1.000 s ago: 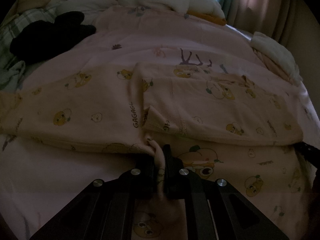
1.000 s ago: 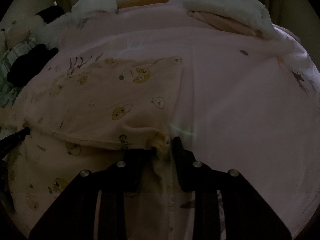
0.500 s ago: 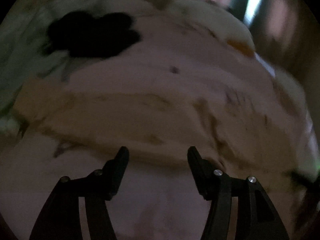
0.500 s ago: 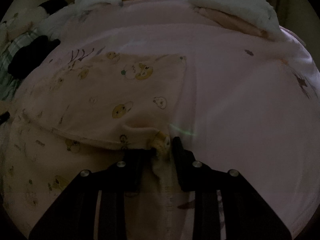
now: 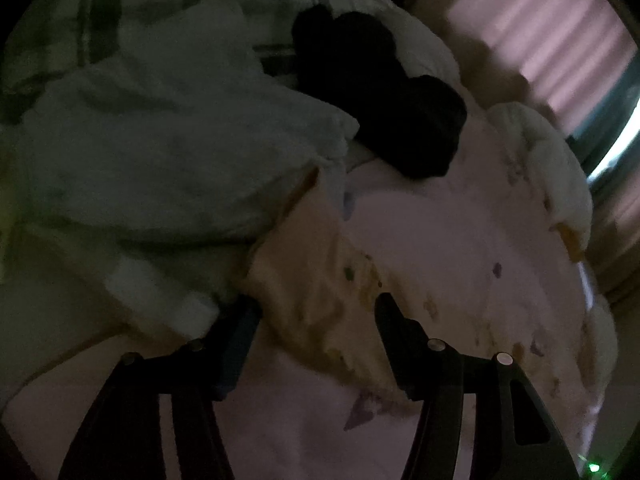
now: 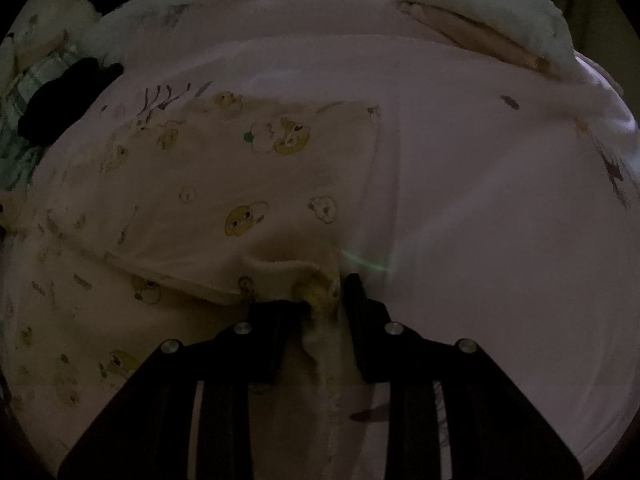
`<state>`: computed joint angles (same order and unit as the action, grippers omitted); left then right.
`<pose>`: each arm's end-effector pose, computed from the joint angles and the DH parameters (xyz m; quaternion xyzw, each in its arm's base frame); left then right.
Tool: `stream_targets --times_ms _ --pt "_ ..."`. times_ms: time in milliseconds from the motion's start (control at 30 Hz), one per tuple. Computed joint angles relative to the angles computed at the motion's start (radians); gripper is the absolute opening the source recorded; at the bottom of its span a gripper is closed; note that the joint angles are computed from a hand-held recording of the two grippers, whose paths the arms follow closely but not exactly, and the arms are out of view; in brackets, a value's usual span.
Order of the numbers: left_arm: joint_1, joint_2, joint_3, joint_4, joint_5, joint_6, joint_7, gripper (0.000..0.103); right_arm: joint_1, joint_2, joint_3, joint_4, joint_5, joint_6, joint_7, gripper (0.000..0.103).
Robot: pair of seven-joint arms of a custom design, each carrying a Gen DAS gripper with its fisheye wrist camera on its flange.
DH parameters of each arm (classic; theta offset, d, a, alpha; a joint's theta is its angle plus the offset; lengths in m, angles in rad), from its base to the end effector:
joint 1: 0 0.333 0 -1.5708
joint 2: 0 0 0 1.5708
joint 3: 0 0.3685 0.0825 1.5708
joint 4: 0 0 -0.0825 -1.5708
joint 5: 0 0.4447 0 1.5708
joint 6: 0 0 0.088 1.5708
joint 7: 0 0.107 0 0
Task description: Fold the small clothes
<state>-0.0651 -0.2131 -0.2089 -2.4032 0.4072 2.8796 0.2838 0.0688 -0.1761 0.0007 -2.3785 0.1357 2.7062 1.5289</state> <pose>0.5191 -0.1738 0.4857 -0.8374 0.4181 -0.3242 0.1375 0.5518 0.0337 0.4628 -0.6853 0.6832 -0.1426 0.2082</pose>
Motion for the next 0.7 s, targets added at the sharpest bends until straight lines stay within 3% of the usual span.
stream_targets --times_ms 100,267,533,700 --pt "-0.023 0.023 0.026 0.015 -0.056 -0.018 0.064 0.05 -0.003 -0.002 0.004 -0.005 -0.013 0.009 0.012 0.028" --pt "0.007 0.043 -0.021 0.063 0.081 -0.13 -0.002 0.012 0.002 -0.001 0.0 -0.008 0.0 0.013 0.003 0.028" --pt "-0.022 0.042 -0.03 0.116 0.203 -0.28 0.009 0.011 -0.004 0.001 0.008 -0.013 -0.031 0.034 0.028 0.028" --pt "-0.05 0.058 -0.034 0.161 0.26 -0.333 0.028 0.011 -0.002 0.0 0.007 -0.021 -0.026 0.053 0.03 0.028"
